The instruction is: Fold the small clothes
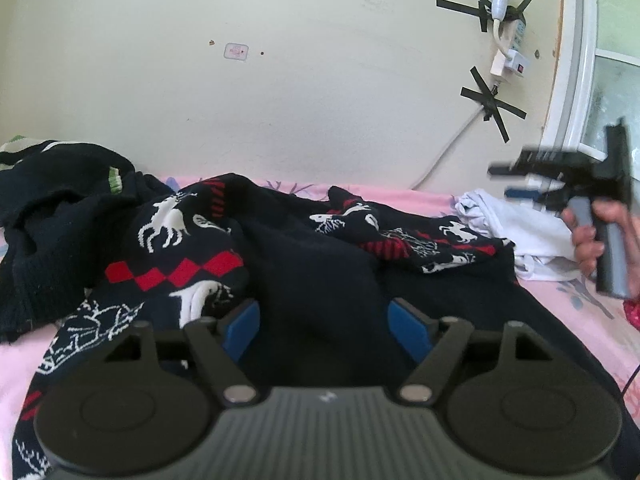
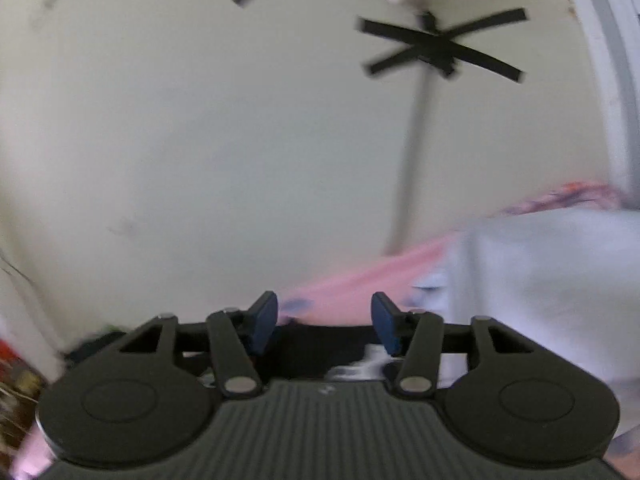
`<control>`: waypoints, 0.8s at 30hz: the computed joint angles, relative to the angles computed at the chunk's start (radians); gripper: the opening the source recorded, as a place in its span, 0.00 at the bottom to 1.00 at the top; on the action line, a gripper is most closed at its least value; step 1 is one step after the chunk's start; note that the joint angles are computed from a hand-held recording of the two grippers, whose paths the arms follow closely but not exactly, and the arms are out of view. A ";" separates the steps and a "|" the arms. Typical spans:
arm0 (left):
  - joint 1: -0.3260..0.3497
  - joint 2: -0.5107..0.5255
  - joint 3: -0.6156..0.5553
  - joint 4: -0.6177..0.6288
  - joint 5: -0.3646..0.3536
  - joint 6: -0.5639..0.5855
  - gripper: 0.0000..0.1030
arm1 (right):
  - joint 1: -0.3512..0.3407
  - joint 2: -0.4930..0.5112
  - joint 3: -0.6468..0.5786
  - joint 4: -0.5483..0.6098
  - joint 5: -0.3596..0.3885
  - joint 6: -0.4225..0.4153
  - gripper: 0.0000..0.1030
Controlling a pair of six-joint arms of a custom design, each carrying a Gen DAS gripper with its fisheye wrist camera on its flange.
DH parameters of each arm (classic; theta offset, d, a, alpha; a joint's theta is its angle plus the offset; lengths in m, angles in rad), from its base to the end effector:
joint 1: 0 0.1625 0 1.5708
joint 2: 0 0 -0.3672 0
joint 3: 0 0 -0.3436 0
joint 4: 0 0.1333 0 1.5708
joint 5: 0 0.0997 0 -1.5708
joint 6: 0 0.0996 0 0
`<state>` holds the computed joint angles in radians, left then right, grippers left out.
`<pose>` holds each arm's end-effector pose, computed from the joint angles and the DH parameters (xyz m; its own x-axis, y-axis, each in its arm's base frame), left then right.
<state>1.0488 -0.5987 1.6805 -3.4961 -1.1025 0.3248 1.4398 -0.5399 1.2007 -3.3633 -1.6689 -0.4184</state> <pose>-0.1434 -0.6067 0.0815 -0.7866 0.3286 -0.5228 0.6147 0.4975 -0.6122 0.0287 -0.7283 0.1885 -0.9135 0.0278 0.4058 -0.3454 0.4737 -0.8101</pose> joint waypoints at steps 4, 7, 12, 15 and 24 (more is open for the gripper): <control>0.004 -0.001 -0.003 -0.003 0.004 -0.020 0.71 | 0.005 0.101 -0.172 0.213 -0.157 -0.118 0.33; 0.008 -0.003 -0.007 0.006 0.002 -0.034 0.71 | 0.020 0.164 -0.191 0.072 -0.226 -0.258 0.00; 0.013 -0.005 -0.013 0.025 -0.002 -0.042 0.71 | 0.035 0.261 -0.277 -0.097 -0.342 -0.421 0.00; 0.013 -0.007 -0.003 0.003 -0.012 -0.030 0.71 | 0.046 0.235 -0.214 -0.120 -0.325 -0.406 0.24; -0.035 -0.240 0.330 -0.419 0.006 -0.016 0.75 | 0.113 -0.102 0.303 0.074 0.125 -0.493 0.45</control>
